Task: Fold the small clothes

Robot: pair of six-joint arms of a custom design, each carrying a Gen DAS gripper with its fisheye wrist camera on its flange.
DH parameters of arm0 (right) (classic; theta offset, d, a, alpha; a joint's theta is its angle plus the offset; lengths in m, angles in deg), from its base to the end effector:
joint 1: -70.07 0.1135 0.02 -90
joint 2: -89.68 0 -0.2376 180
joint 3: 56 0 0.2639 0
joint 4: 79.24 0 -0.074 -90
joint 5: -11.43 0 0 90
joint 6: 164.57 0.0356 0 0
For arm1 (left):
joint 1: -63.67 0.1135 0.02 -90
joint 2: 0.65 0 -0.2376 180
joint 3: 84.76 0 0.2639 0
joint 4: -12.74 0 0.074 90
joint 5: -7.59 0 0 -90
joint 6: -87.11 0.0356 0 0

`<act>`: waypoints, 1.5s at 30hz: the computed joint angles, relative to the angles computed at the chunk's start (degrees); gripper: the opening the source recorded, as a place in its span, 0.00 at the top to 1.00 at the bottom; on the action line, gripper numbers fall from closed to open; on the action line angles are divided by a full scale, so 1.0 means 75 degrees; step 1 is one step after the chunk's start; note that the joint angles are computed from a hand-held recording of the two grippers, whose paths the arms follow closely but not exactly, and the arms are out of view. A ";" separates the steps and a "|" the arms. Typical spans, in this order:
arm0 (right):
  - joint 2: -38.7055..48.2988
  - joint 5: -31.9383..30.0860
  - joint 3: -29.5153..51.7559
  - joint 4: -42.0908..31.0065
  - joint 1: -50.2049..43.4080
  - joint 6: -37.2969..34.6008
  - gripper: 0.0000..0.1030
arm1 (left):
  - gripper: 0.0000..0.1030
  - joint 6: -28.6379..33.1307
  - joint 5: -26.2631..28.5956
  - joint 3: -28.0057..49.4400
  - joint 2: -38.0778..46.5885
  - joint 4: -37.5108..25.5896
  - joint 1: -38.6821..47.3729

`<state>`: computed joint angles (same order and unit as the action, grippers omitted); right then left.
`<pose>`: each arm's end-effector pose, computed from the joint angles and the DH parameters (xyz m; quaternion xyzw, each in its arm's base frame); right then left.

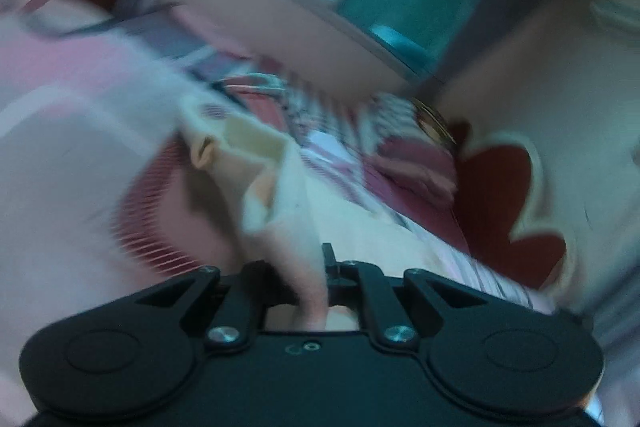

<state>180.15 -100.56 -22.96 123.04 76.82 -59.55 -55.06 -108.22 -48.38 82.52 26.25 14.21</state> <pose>0.2482 0.0428 0.0671 -0.0248 0.8754 0.2516 0.4120 0.1815 -0.1883 0.0989 -0.1263 0.8550 -0.2347 0.4449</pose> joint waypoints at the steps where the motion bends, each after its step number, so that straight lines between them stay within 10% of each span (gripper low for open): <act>1: -0.0245 -0.0502 -0.0119 -0.0091 -0.0531 0.0357 0.97 | 0.94 0.0322 -0.0003 0.0395 0.0094 -0.0342 -0.0138; 11: -0.1744 -0.4191 0.0296 -0.3689 -0.6326 -0.1215 0.97 | 0.92 0.1479 0.0483 0.4747 0.3663 -0.2264 -0.1579; 14: -0.1323 -0.4785 0.0874 -0.4686 -0.7025 -0.1898 0.96 | 0.62 0.1417 0.1680 0.5642 0.4651 -0.2505 -0.1688; 16: -0.1275 -0.4914 0.1060 -0.5112 -0.7206 -0.2193 0.76 | 0.43 0.1475 0.1512 0.5187 0.4432 -0.1971 -0.1884; 17: -0.1382 -0.4948 0.1003 -0.5078 -0.7247 -0.2181 0.42 | 0.42 0.1502 0.1222 0.4778 0.4128 -0.1692 -0.1981; 18: -0.1507 -0.4986 0.0878 -0.4832 -0.7220 -0.2022 0.35 | 0.42 0.1440 0.0981 0.4334 0.3755 -0.1510 -0.1978; 24: -0.1537 -0.5105 0.0866 -0.4707 -0.6516 -0.2226 0.50 | 0.41 0.1020 0.0187 0.3191 0.2770 -0.1432 -0.1059; 32: -0.0367 -0.4211 0.1400 -0.4399 -0.5198 -0.2387 0.51 | 0.46 0.1359 0.0031 0.4193 0.3765 -0.2955 -0.0518; 41: 0.0549 -0.4131 0.1948 -0.4320 -0.4616 -0.2402 0.52 | 0.45 0.1430 0.0356 0.3845 0.3651 -0.2540 -0.0377; 45: 0.0319 -0.3430 0.1816 -0.4048 -0.4191 -0.2369 0.81 | 0.45 0.1785 0.0584 0.3471 0.3196 -0.1950 -0.0076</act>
